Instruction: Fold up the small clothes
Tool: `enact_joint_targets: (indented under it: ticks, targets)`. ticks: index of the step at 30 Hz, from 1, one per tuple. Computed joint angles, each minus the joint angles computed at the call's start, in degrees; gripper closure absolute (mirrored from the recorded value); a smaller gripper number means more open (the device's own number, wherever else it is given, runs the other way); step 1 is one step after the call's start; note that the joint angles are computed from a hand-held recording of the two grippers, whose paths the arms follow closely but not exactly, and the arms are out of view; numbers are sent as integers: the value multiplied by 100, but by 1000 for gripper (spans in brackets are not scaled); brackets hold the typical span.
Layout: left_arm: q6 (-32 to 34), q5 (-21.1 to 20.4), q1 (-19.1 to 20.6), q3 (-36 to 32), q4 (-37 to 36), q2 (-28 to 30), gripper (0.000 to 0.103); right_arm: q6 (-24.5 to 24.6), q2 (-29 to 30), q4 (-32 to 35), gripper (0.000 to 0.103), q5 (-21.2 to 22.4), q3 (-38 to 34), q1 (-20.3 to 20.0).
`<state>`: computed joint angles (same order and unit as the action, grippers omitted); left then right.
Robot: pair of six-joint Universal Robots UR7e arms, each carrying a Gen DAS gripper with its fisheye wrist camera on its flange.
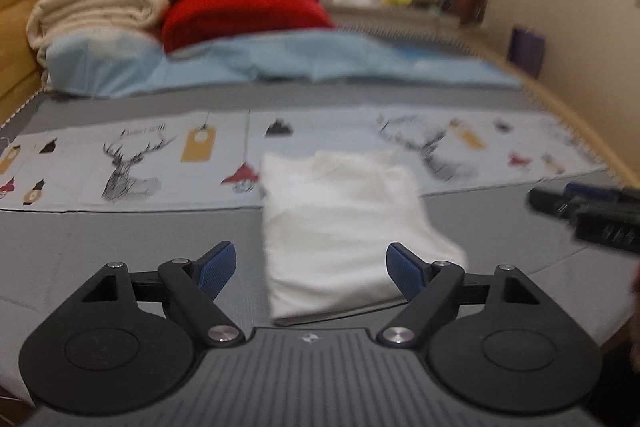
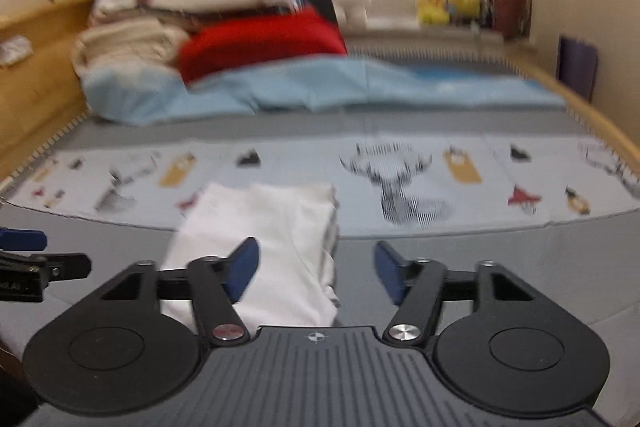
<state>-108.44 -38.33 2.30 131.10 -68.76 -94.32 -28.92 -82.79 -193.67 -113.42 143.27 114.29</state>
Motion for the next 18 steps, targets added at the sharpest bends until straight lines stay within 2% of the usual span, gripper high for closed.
enact_joint_targets:
  ticks: [2, 4, 7, 10, 12, 18]
  targets:
    - [-503, -10, -329, 30, 258, 286, 16, -132, -76, -304, 32, -46, 242, 72]
    - [-639, -24, -395, 109, 158, 535, 16, -309, -112, -461, 29, -41, 402, 117]
    - [-561, -179, -233, 239, -375, 530, 15, -187, -131, -382, 27, -299, 479, 206]
    - [-758, -377, -22, 189, -253, 617, 3, 271, -168, -111, 24, -509, 419, 185]
    - [-970, -420, -10, 210, -196, 539, 1, 542, -172, 136, 23, -577, 357, 132]
    - [-876, -535, 81, 284, -449, 439, 1, 262, 199, 57, 23, -746, 302, 186]
